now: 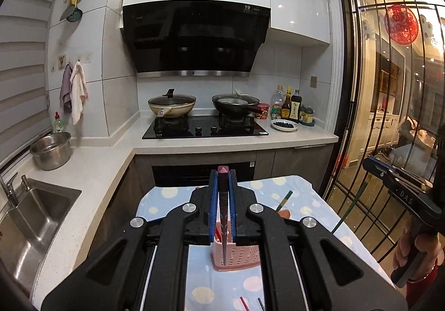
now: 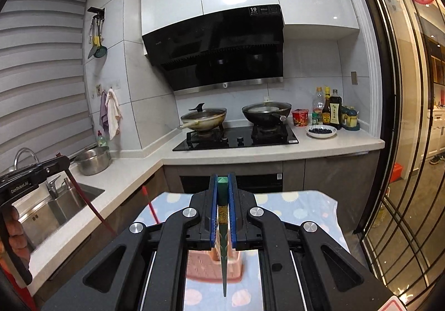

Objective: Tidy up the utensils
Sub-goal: 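Lift both held chopsticks and carry them over the pink holder, then open both tools to drop the chopsticks into the pink holder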

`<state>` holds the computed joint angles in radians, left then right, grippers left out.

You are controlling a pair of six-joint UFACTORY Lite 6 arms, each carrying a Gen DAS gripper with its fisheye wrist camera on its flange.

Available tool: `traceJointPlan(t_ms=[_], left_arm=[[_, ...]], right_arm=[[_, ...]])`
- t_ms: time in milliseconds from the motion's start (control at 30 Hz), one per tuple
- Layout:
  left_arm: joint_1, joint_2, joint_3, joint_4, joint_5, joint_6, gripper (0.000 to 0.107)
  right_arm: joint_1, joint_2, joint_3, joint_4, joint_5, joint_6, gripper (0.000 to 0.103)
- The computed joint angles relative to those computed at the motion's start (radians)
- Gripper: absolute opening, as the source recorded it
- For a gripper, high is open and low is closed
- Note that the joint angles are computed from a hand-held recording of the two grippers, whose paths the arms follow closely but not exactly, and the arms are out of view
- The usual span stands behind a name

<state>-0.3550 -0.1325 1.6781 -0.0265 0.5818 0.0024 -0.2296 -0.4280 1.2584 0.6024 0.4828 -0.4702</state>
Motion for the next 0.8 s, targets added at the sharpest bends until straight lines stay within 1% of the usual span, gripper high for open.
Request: traceJointPlan(t_ms=[133,233,300,400,467,567,633,700,800], left_arm=[[0.011,0.193,0.256,-0.003,0.061,0.0,0.007],[0.018,0.33,0.44,0.009,0.113,-0.009,0.007],[0.025,0.401,0.535,-0.005,0.145,0.0,0.007],[0.023,0.512,0.695,-0.006,0.2,0.002,0.007],[0.024,0.566,0.77,-0.009,0.226,0.005,0.007],[0.023,0.609,0.807,-0.014,0.234,0.007,0.007],[0.027,0.618,0.797,-0.024,0.228,0.012,0.007],[0.025,0.602,0.744,-0.026,0.205,0.013,0.007],[0.02,0.607,0.711,-0.017,0.189,0.01,0.007]], right_arm=[[0.072,0.149,0.165,-0.148,-0.043,0.146,0.006],[0.103,0.248,0.27,-0.22,-0.057,0.216,0.006],[0.121,0.301,0.323,-0.258,-0.064,0.257,0.006],[0.13,0.376,0.398,-0.267,-0.057,0.275,0.006],[0.139,0.403,0.419,-0.283,-0.062,0.291,0.006],[0.147,0.444,0.444,-0.294,-0.067,0.304,0.006],[0.148,0.466,0.449,-0.299,-0.071,0.308,0.006],[0.146,0.476,0.436,-0.292,-0.078,0.3,0.006],[0.158,0.482,0.404,-0.32,-0.093,0.316,0.006]])
